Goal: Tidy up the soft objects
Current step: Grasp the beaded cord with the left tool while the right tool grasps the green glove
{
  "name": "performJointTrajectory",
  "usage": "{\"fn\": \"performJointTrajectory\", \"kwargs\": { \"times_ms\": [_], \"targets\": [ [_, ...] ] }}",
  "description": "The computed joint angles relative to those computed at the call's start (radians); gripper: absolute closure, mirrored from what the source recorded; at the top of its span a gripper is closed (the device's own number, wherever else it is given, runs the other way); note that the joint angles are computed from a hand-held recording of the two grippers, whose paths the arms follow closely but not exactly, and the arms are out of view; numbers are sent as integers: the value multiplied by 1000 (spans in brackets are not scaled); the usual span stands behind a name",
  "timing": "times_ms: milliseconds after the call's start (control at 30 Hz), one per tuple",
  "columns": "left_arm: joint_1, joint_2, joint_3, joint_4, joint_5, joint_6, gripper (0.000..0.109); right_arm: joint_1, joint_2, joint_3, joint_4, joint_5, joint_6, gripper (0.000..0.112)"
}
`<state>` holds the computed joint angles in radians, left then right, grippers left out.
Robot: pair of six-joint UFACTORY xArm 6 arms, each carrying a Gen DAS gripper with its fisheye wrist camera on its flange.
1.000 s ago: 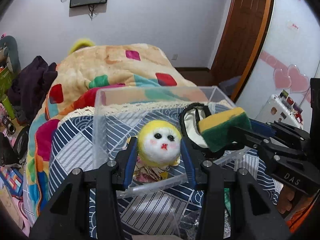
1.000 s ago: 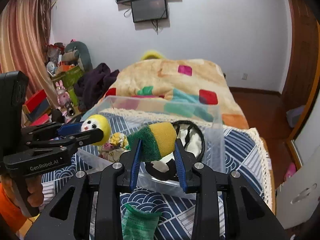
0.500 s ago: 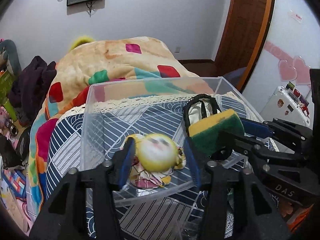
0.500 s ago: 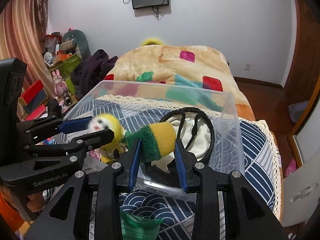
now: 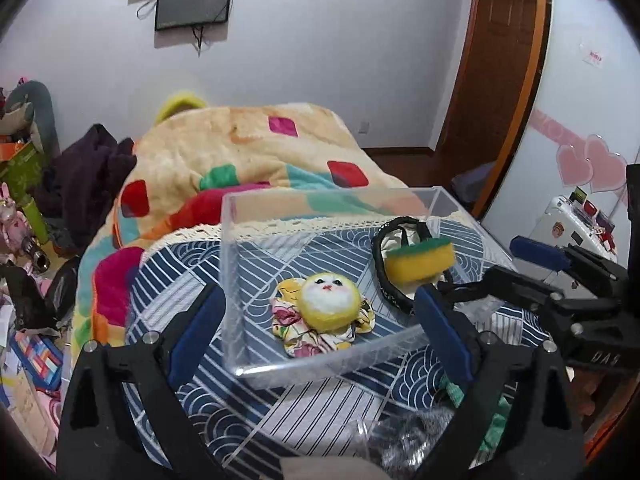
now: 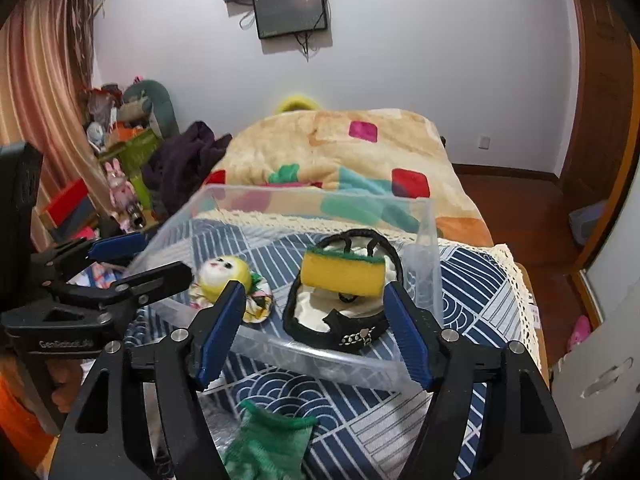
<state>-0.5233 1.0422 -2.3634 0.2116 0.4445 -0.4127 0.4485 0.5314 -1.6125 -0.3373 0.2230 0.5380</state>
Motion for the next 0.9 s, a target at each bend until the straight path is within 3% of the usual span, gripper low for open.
{"fn": "performJointTrajectory", "kwargs": {
  "times_ms": [167,433,533,833,900],
  "targets": [
    [6,-186,309,97,-128,-71,12,-8,-73,97,-133,-71,133,33],
    [17,-347,606,104,-201,-93,10,3,-129,196,-270,-91,256,33],
    [23,-382,681,112,-201,-116,10,14,-134,215,-272,-80,256,33],
    [48,-484,891,441,-218,-478,10,38,-151,302,-205,-70,228,33],
    [48,-483,912,396,-231,-444,16,44,-150,318,-142,-79,179,33]
  ]
}}
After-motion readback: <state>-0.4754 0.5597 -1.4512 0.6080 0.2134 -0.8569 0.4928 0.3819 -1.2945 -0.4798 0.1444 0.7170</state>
